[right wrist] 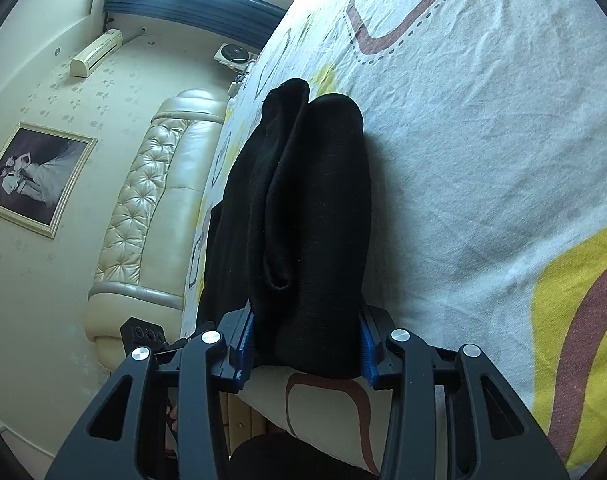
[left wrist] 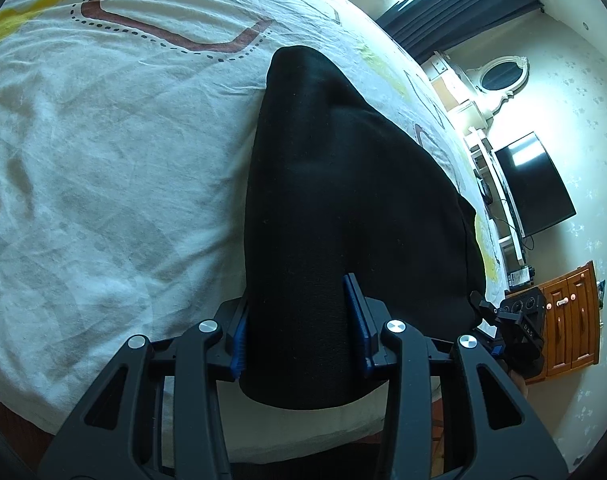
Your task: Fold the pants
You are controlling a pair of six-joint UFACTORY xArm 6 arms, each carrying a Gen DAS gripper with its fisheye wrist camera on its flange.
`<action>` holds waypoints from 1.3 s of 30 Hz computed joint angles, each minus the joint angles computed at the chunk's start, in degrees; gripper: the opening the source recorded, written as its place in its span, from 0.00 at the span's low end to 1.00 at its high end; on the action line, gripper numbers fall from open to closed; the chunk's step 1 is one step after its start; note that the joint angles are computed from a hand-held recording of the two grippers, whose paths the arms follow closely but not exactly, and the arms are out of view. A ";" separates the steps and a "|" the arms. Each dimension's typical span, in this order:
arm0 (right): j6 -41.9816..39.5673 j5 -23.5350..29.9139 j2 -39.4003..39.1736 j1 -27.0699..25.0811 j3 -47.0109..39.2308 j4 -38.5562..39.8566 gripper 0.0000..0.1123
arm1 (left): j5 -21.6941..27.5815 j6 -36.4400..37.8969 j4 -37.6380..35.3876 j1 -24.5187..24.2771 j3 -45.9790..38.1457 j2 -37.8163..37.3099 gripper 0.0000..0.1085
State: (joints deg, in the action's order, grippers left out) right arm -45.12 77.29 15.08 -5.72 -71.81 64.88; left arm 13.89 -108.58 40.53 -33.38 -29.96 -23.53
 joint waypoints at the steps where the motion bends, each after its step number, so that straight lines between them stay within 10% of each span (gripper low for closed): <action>1: -0.06 -0.09 0.05 0.01 0.05 -0.04 0.37 | -0.29 -0.06 0.24 0.19 0.08 0.08 0.36; 8: 0.01 0.39 1.42 -0.39 -0.61 0.55 0.37 | -2.17 -2.51 3.18 0.85 0.81 0.37 0.41; 16: -0.94 -1.32 -1.86 0.64 0.98 -2.02 0.66 | -7.64 -14.35 16.75 2.94 1.75 0.20 0.85; 23: -6.02 -20.91 -18.14 6.41 13.72 -14.91 0.73 | 11.97 -8.35 5.40 -7.32 -0.64 -3.99 0.86; 31: -21.51 -39.98 -40.64 9.06 30.09 -5.88 0.81 | 45.54 -6.37 9.27 -25.34 -14.16 -2.23 0.86; 36: -8.05 -30.90 -36.44 6.88 26.26 -19.71 0.81 | 56.97 -6.57 10.33 -32.42 -21.34 2.36 0.92; 39: -1.85 -35.64 -38.43 8.21 30.03 -20.61 0.81 | 60.95 -4.22 10.02 -34.05 -24.46 5.07 0.92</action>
State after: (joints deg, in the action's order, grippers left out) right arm -46.98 41.65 -23.35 2.49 -41.78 44.27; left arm 74.84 -112.80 50.55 -67.44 -54.42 -18.47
